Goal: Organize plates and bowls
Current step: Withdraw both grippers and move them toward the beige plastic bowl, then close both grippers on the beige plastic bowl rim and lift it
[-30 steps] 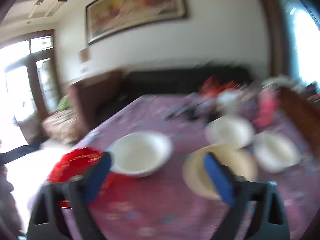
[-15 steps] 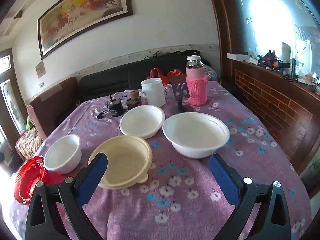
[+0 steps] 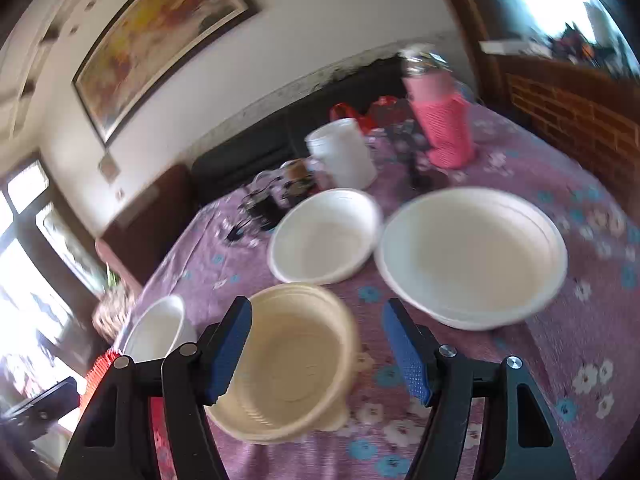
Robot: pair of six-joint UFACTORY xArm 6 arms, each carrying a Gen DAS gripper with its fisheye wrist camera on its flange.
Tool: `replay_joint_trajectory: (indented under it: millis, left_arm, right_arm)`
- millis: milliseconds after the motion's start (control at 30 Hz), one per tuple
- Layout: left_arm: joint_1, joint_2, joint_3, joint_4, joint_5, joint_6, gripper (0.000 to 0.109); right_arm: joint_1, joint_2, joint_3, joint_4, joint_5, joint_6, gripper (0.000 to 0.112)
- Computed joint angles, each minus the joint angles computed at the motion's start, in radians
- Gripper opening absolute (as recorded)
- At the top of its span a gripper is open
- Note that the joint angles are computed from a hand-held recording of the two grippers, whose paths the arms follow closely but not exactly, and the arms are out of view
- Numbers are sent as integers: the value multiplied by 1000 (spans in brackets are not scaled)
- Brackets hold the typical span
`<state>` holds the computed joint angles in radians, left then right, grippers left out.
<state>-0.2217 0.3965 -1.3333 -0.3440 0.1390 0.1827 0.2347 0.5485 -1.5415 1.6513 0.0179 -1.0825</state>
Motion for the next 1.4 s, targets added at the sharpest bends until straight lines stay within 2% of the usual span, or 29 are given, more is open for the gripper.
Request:
replay_joint_trajectory:
  millis: [67, 200, 267, 467, 667, 733, 833, 900, 1000, 1100, 1233, 1400]
  left_arm:
    - [-1, 40, -36, 98, 7, -94, 83]
    - [-15, 107, -111, 84, 62, -91, 83]
    - [-21, 144, -156, 68, 95, -77, 83]
    - [-32, 241, -303, -50, 197, 27, 83]
    - [-28, 356, -471, -21, 296, -18, 83]
    - [-26, 378, -508, -38, 323, -17, 83]
    - [-29, 365, -490, -59, 305, 4, 83]
    - [-31, 361, -483, -21, 287, -27, 83]
    - [-35, 364, -484, 114, 269, -143, 83]
    - [-50, 323, -419, 198, 190, -182, 83]
    - [-65, 266, -329, 375, 89, -272, 83]
    - [-73, 237, -293, 384, 56, -248, 83]
  right_arm:
    - [-34, -6, 13, 19, 48, 5, 72]
    - [-93, -13, 37, -87, 253, 108, 72]
    - [-97, 1, 25, -165, 314, 166, 72]
    - [-84, 43, -4, -338, 295, 324, 72]
    - [-79, 85, -32, -486, 272, 466, 72]
    - [-80, 81, -27, -467, 273, 458, 72]
    - [-89, 55, -16, -297, 307, 291, 72]
    - [-84, 40, -7, -242, 289, 228, 72]
    - [-87, 46, -12, -255, 289, 254, 72]
    - [-90, 47, -13, -244, 299, 251, 72]
    - [-92, 56, -20, -251, 299, 264, 72]
    - [-89, 62, -24, -260, 285, 272, 72]
